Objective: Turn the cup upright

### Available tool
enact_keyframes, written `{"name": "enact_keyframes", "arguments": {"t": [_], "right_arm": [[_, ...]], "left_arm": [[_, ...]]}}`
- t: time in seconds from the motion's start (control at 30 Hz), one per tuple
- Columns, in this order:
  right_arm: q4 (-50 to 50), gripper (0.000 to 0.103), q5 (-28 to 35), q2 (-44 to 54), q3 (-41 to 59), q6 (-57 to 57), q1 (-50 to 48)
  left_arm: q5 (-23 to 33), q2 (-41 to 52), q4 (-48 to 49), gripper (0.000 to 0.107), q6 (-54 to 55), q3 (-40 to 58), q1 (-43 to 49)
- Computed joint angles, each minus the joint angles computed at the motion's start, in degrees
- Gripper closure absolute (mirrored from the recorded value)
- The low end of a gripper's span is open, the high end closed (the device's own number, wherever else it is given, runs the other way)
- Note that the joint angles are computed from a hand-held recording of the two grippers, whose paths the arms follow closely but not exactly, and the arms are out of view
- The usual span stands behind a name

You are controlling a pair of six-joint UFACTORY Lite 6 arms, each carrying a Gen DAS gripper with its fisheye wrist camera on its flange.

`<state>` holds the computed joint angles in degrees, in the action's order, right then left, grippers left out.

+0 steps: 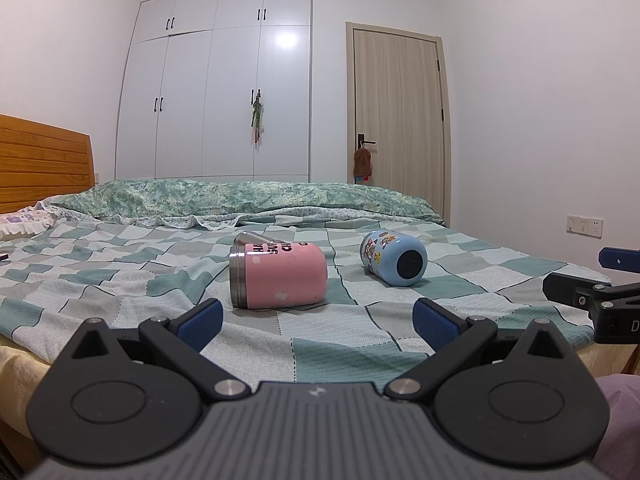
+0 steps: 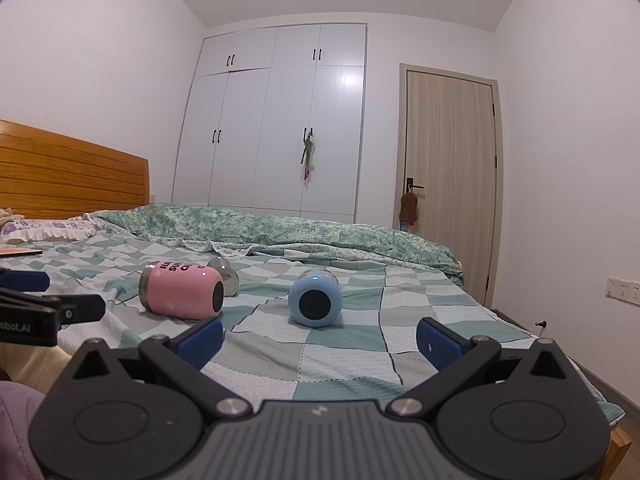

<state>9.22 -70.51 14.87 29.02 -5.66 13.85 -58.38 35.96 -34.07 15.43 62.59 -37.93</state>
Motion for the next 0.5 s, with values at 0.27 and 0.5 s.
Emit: {"name": "enact_keyframes", "arguments": {"t": [0.27, 0.5], "right_arm": [[0.0, 0.0, -0.1, 0.0, 0.0, 0.0, 0.0], [0.0, 0.0, 0.2, -0.1, 0.1, 0.0, 0.0]], "left_arm": [[-0.1, 0.0, 0.0, 0.004, 0.0, 0.0, 0.0], [0.0, -0.2, -0.3, 0.004, -0.1, 0.0, 0.0]]}}
